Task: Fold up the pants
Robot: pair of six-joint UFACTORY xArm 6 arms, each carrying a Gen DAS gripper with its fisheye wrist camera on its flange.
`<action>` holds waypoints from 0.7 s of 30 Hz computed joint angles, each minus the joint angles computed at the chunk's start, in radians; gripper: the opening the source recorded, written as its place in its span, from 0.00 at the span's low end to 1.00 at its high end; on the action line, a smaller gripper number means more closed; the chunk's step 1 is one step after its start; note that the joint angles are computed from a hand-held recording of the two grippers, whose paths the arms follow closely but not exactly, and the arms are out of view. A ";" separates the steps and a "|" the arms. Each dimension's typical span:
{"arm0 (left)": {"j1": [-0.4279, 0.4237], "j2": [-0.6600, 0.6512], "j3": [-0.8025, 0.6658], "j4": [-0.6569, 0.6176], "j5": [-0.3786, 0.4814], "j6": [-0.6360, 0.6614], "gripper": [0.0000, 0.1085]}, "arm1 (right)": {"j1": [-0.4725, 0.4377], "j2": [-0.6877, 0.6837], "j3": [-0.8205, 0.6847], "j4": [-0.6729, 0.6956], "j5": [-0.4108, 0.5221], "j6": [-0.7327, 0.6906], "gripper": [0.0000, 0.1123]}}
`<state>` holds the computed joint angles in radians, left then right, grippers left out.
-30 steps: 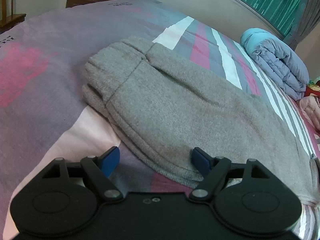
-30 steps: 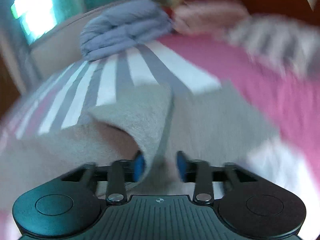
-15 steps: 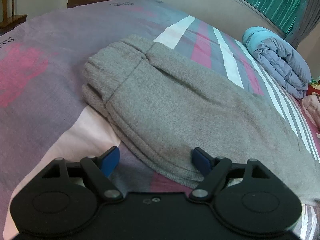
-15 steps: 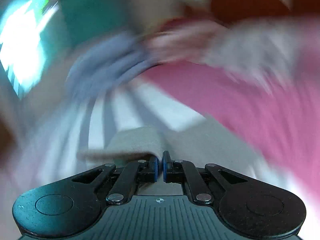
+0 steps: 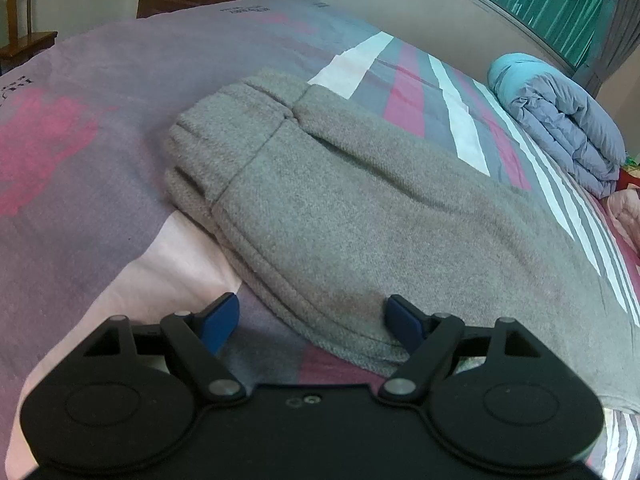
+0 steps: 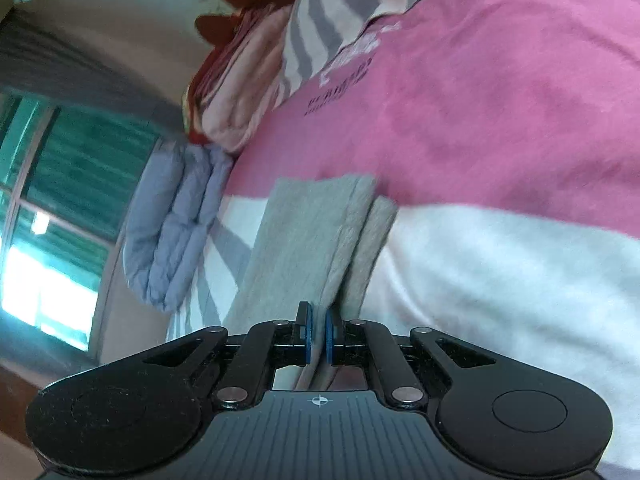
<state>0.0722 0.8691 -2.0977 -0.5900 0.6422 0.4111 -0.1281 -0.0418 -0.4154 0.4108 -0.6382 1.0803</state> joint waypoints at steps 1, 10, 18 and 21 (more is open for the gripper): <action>0.001 0.000 -0.001 -0.002 0.002 0.002 0.69 | 0.019 -0.021 0.008 0.055 0.006 -0.038 0.04; -0.019 -0.124 0.223 -0.278 -0.232 0.206 0.55 | 0.051 -0.090 -0.027 0.170 0.144 -0.302 0.17; 0.001 -0.066 0.110 -0.342 -0.255 0.194 0.47 | 0.287 -0.075 -0.122 0.597 0.024 -0.691 0.61; 0.014 -0.027 0.042 -0.320 -0.215 0.156 0.40 | 0.335 -0.039 -0.202 0.739 0.021 -0.851 0.61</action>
